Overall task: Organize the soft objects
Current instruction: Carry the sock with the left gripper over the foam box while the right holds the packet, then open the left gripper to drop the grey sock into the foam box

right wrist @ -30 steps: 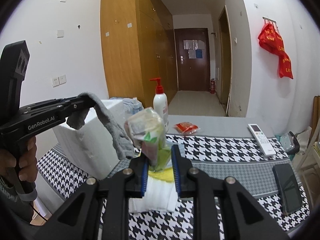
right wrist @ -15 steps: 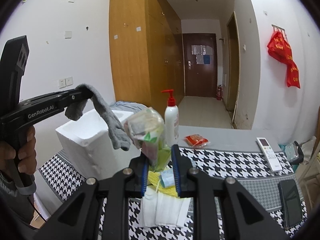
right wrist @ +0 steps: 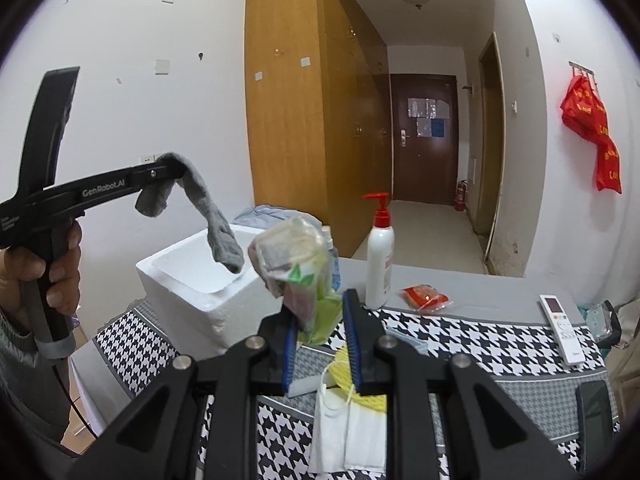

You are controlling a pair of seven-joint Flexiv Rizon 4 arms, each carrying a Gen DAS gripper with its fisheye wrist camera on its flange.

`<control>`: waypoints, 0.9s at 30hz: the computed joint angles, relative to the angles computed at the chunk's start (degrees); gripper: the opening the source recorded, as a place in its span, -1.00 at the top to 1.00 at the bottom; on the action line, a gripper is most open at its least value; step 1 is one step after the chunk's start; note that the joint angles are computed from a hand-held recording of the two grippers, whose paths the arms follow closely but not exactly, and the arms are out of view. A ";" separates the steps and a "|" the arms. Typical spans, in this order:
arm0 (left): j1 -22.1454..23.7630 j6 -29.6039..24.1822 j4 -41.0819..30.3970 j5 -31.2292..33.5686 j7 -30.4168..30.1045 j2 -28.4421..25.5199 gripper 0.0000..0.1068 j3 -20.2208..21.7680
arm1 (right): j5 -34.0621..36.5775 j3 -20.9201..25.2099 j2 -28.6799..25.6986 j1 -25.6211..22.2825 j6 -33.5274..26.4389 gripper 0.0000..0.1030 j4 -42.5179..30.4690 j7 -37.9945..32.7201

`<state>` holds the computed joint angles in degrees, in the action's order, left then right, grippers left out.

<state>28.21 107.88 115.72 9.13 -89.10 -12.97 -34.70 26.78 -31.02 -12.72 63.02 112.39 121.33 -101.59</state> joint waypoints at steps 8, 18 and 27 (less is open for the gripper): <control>2.77 -9.29 -2.35 -6.54 6.54 -2.11 0.80 -3.32 | -1.86 3.03 -0.96 -2.75 -0.50 0.50 -1.10 0.92; -5.46 -19.14 -7.27 -11.84 12.24 -5.79 0.80 5.16 | -2.74 -6.65 -1.78 5.58 -1.30 0.50 0.02 3.11; -6.44 -15.94 -4.38 -19.28 19.33 -5.52 -0.57 5.23 | -5.40 -12.31 -2.99 10.14 -1.81 0.50 0.65 6.99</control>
